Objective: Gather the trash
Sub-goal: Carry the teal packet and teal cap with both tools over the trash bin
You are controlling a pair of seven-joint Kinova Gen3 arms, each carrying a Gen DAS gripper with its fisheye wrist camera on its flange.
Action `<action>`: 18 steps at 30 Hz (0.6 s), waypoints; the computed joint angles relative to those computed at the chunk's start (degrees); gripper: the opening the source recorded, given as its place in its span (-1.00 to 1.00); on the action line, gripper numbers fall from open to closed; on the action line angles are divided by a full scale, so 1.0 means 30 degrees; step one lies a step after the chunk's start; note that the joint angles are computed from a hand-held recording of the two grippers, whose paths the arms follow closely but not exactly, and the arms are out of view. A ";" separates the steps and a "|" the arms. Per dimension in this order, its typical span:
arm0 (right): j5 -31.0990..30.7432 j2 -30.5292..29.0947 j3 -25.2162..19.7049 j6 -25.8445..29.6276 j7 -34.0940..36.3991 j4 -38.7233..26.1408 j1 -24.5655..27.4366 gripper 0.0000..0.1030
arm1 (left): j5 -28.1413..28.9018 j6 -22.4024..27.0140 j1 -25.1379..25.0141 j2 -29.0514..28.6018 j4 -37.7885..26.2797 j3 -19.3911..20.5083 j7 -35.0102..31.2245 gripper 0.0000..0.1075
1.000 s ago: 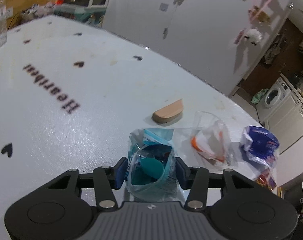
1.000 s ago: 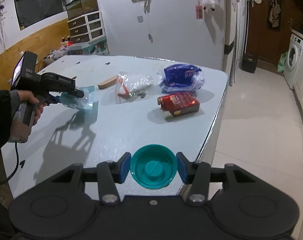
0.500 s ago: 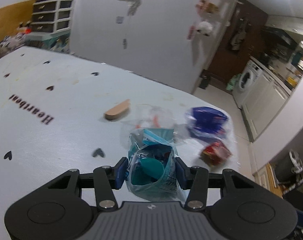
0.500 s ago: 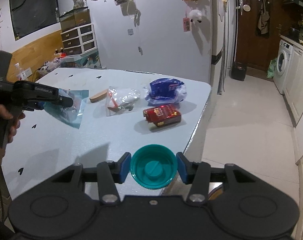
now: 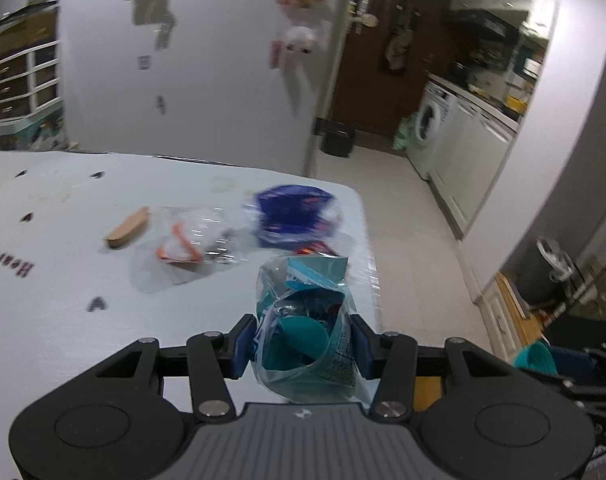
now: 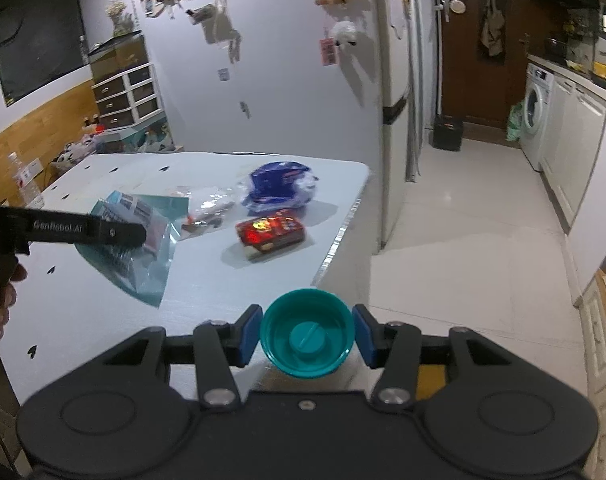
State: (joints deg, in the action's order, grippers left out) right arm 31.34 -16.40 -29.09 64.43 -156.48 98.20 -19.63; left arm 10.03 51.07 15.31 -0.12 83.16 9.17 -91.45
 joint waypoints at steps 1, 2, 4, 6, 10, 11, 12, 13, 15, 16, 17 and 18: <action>-0.0127 -0.0225 0.0186 0.0067 0.0102 0.0123 -0.0001 -0.03 | -0.0227 0.0087 0.0239 0.0089 -0.0102 0.0244 0.0163 -0.06; -0.0289 -0.0469 0.0381 0.0081 0.0228 0.0267 0.0049 -0.03 | -0.0448 0.0183 0.0470 0.0181 -0.0197 0.0436 0.0314 -0.06; -0.0697 -0.1003 0.0761 0.0044 0.0567 0.0600 0.0282 -0.03 | -0.0878 0.0247 0.1000 0.0435 -0.0380 0.0801 0.0618 -0.06; -0.1146 -0.1527 0.1065 0.0006 0.1023 0.0926 0.0638 -0.03 | -0.1247 0.0256 0.1533 0.0689 -0.0560 0.1068 0.1026 -0.06; -0.2046 -0.2574 0.1712 -0.0037 0.2085 0.1549 0.1436 -0.03 | -0.2098 0.0253 0.2664 0.1394 -0.1095 0.1453 0.1926 -0.06; -0.2247 -0.2794 0.1901 -0.0076 0.2366 0.1685 0.1633 -0.03 | -0.2323 0.0260 0.2966 0.1598 -0.1243 0.1533 0.2153 -0.06; -0.2459 -0.3051 0.2126 -0.0113 0.2671 0.1848 0.1817 -0.03 | -0.2493 0.0287 0.3225 0.1742 -0.1358 0.1573 0.2331 -0.06; -0.2662 -0.3303 0.2355 -0.0154 0.2970 0.2019 0.2005 -0.03 | -0.2690 0.0338 0.3519 0.1950 -0.1524 0.1641 0.2495 -0.06; -0.3064 -0.3771 0.2817 -0.0254 0.3545 0.2363 0.2383 -0.03 | -0.3128 0.0460 0.4161 0.2381 -0.1886 0.1764 0.2877 -0.06; -0.3265 -0.4006 0.3023 -0.0291 0.3792 0.2543 0.2590 -0.03 | -0.3301 0.0511 0.4462 0.2600 -0.2051 0.1797 0.3031 -0.06; -0.3480 -0.4242 0.3276 -0.0327 0.4075 0.2738 0.2775 -0.03 | -0.3511 0.0583 0.4794 0.2840 -0.2248 0.1828 0.3229 -0.06; -0.3687 -0.4438 0.3492 -0.0374 0.4357 0.2914 0.2953 -0.03 | -0.3683 0.0648 0.5110 0.3062 -0.2407 0.1845 0.3400 -0.06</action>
